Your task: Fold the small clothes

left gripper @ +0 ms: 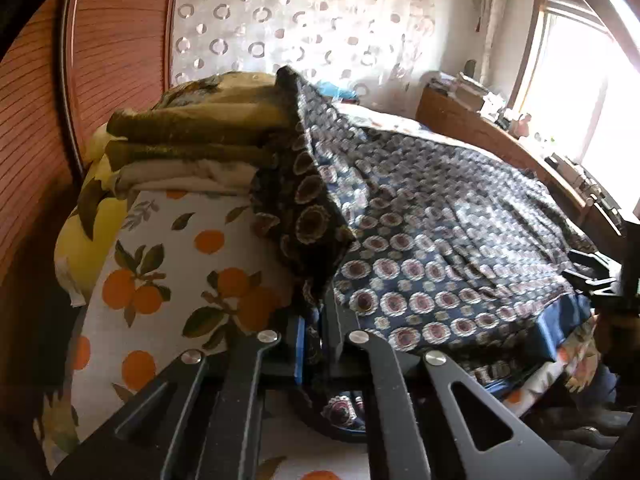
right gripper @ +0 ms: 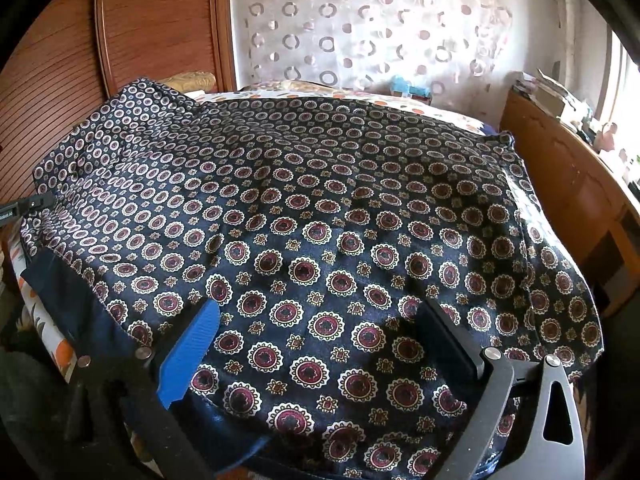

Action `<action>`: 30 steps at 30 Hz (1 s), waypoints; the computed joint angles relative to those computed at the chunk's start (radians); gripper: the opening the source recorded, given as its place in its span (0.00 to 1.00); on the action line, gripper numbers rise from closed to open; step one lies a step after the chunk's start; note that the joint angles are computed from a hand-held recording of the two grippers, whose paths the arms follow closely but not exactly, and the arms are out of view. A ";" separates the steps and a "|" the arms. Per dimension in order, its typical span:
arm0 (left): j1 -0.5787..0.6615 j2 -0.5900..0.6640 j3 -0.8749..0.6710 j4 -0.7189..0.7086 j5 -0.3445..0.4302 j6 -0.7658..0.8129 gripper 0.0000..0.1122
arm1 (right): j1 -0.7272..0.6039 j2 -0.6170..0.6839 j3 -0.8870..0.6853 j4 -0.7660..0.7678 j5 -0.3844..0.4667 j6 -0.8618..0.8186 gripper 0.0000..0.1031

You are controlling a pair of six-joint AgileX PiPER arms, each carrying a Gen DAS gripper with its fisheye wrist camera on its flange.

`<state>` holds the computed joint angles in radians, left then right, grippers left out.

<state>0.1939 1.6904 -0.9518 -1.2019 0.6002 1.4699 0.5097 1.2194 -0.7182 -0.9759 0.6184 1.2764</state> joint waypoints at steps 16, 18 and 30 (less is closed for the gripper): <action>-0.103 -0.117 -0.072 -0.114 0.116 0.030 0.04 | 0.005 -0.004 -0.003 0.000 0.008 0.000 0.96; -0.134 -0.123 -0.084 -0.118 0.105 0.034 0.04 | 0.005 -0.003 -0.004 0.000 0.009 0.001 0.96; -0.341 -0.110 -0.195 -0.079 0.066 -0.022 0.04 | 0.002 -0.100 0.031 -0.001 0.054 0.013 0.96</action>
<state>-0.1473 1.5806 -1.1469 -1.2806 0.6659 1.4483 0.5115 1.1194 -0.6871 -0.9771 0.6724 1.2895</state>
